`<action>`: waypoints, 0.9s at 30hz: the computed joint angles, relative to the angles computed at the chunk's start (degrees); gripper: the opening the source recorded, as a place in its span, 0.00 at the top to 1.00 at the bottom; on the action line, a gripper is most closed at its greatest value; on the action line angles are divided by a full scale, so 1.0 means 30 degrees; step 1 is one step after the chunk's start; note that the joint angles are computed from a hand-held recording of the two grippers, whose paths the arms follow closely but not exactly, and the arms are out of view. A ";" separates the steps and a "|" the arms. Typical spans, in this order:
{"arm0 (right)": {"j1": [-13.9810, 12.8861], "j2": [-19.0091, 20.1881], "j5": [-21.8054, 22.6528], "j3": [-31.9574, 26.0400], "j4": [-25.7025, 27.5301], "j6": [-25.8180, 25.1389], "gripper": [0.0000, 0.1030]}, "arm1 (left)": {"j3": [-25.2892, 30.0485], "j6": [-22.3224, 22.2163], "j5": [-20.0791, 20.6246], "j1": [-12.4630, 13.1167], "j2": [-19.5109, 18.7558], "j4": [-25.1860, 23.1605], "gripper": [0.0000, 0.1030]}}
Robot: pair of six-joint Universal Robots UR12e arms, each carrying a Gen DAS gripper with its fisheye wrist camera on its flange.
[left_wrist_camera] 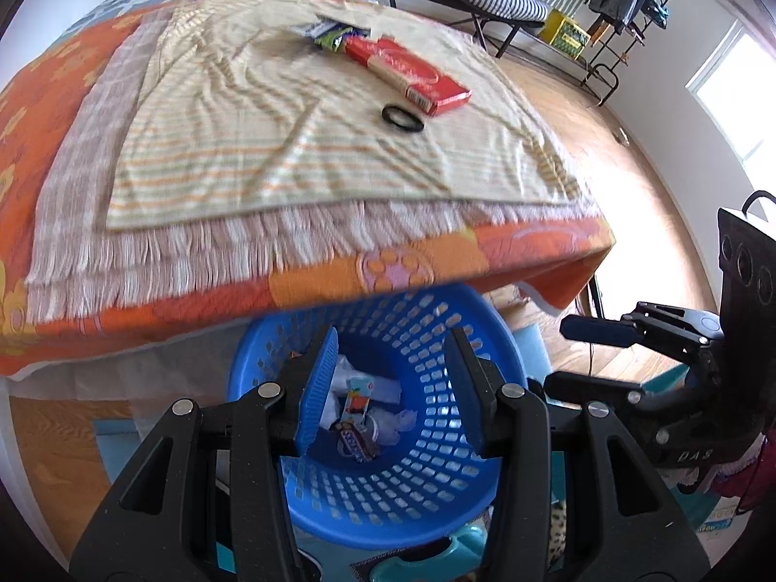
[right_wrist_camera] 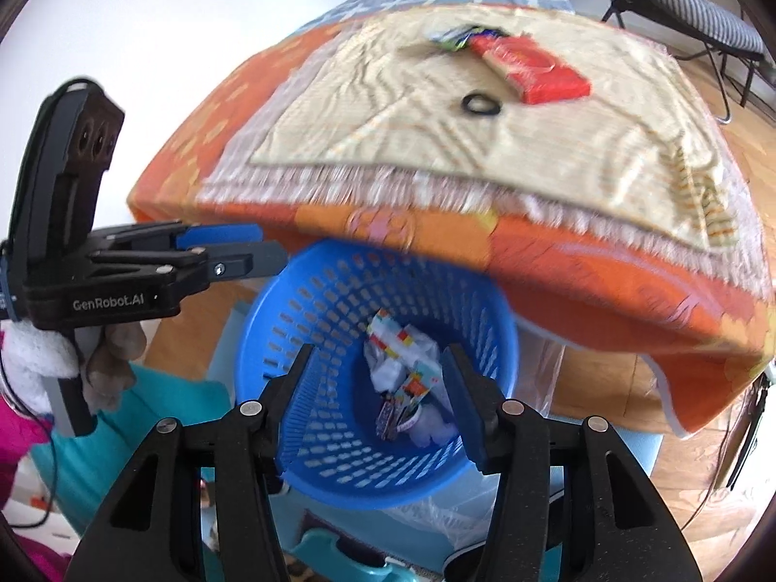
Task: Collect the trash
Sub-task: 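Move both tools back to the bed and close the left tool on the black rubber ring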
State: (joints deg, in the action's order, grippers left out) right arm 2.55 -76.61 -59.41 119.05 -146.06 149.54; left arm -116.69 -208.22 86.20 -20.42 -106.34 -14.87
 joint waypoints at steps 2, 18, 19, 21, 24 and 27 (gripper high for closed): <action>-0.0085 0.0071 -0.0004 -0.0265 -0.0248 0.0187 0.51 | 0.0255 0.0159 0.0010 0.0054 -0.0074 0.0026 0.55; -0.0462 0.2354 0.0700 -0.4329 -0.2612 0.3794 0.31 | 0.3147 0.0536 -0.1129 0.0993 -0.2028 0.0127 0.55; -0.0431 0.2567 0.0758 -0.4616 -0.2673 0.3962 0.31 | 0.3312 0.0473 -0.1253 0.1064 -0.2192 0.0051 0.55; -0.0376 0.2989 0.0871 -0.5121 -0.2846 0.4289 0.31 | 0.3662 0.0576 -0.1301 0.1125 -0.2506 -0.0090 0.55; -0.0295 0.3603 0.1041 -0.5768 -0.3109 0.4622 0.31 | 0.4240 0.0768 -0.1397 0.1205 -0.2972 -0.0304 0.55; -0.0178 0.4098 0.0884 -0.6338 -0.3070 0.4537 0.31 | 0.4856 0.0872 -0.1342 0.1249 -0.3458 -0.0441 0.55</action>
State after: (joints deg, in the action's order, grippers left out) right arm 2.01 -64.32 -56.76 100.04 -155.27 163.15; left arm -102.12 -205.61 82.18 -16.67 -116.72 -16.19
